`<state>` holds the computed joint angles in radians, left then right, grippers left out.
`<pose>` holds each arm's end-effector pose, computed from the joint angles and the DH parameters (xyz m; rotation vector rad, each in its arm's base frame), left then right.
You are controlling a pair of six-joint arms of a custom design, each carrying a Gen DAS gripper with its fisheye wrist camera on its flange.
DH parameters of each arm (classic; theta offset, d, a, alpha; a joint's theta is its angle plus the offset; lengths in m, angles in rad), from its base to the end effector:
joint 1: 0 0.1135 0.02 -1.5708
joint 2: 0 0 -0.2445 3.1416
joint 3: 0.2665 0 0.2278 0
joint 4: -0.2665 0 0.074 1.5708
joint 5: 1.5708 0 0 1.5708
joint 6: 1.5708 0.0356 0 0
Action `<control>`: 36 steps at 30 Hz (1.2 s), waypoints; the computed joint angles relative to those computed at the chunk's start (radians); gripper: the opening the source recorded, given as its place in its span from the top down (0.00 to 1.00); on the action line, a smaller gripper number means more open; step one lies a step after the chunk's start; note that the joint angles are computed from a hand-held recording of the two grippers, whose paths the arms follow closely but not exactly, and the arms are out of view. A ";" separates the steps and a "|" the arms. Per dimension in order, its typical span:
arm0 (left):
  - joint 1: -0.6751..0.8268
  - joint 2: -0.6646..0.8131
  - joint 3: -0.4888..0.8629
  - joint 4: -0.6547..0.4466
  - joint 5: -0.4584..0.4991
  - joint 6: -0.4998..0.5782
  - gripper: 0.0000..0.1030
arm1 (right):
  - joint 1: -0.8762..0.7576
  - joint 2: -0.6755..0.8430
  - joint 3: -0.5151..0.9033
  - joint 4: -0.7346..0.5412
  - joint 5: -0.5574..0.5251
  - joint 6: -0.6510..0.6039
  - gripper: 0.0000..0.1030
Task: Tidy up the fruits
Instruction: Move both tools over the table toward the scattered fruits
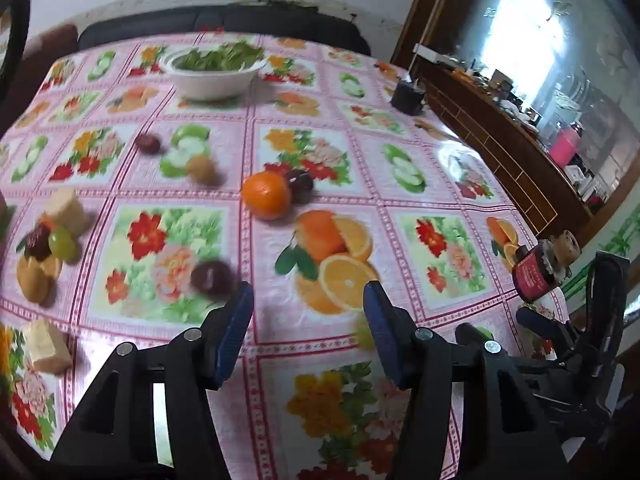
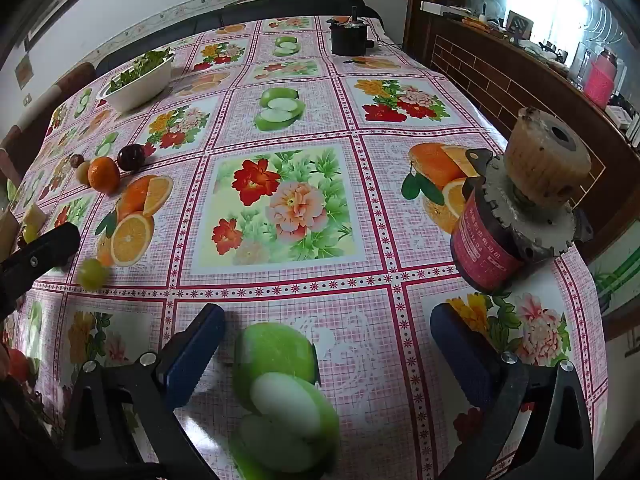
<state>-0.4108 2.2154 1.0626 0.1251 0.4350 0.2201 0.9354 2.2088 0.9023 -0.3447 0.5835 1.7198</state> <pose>0.3294 -0.1599 0.0415 0.9489 2.3971 -0.6343 0.1776 0.2078 0.0101 0.9571 2.3954 -0.2872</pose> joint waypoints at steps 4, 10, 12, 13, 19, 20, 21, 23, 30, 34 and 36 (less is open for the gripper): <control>0.077 0.019 0.079 -0.101 0.013 0.002 0.46 | 0.001 0.001 0.000 0.001 0.004 0.002 0.00; 0.013 -0.087 -0.124 0.088 -0.204 -0.014 0.46 | 0.001 0.001 0.001 -0.001 0.002 0.001 0.00; 0.005 -0.130 -0.175 0.122 -0.238 -0.001 0.46 | 0.001 0.001 0.001 -0.001 0.003 0.001 0.00; 0.004 -0.151 -0.197 0.134 -0.251 -0.001 0.46 | 0.001 0.001 0.001 -0.001 0.003 0.001 0.00; 0.025 -0.277 -0.278 0.107 -0.242 0.031 0.46 | 0.001 0.002 0.004 -0.006 0.003 0.001 0.00; 0.032 -0.287 -0.290 0.112 -0.234 0.036 0.46 | 0.001 0.004 0.009 -0.013 0.003 0.000 0.00; 0.042 -0.306 -0.303 0.109 -0.225 0.043 0.46 | 0.003 0.001 0.010 -0.011 -0.002 -0.004 0.00; 0.056 -0.339 -0.327 0.102 -0.208 0.053 0.46 | 0.008 -0.016 0.012 -0.019 -0.021 -0.002 0.00; 0.135 -0.424 -0.389 0.070 -0.148 0.092 0.46 | 0.094 -0.131 -0.086 0.153 0.052 0.099 0.00; 0.194 -0.432 -0.399 0.058 -0.129 0.110 0.46 | 0.133 -0.045 0.226 -0.304 0.084 0.141 0.00; 0.228 -0.422 -0.395 0.052 -0.125 0.119 0.46 | 0.157 -0.018 0.330 -0.441 0.116 0.149 0.00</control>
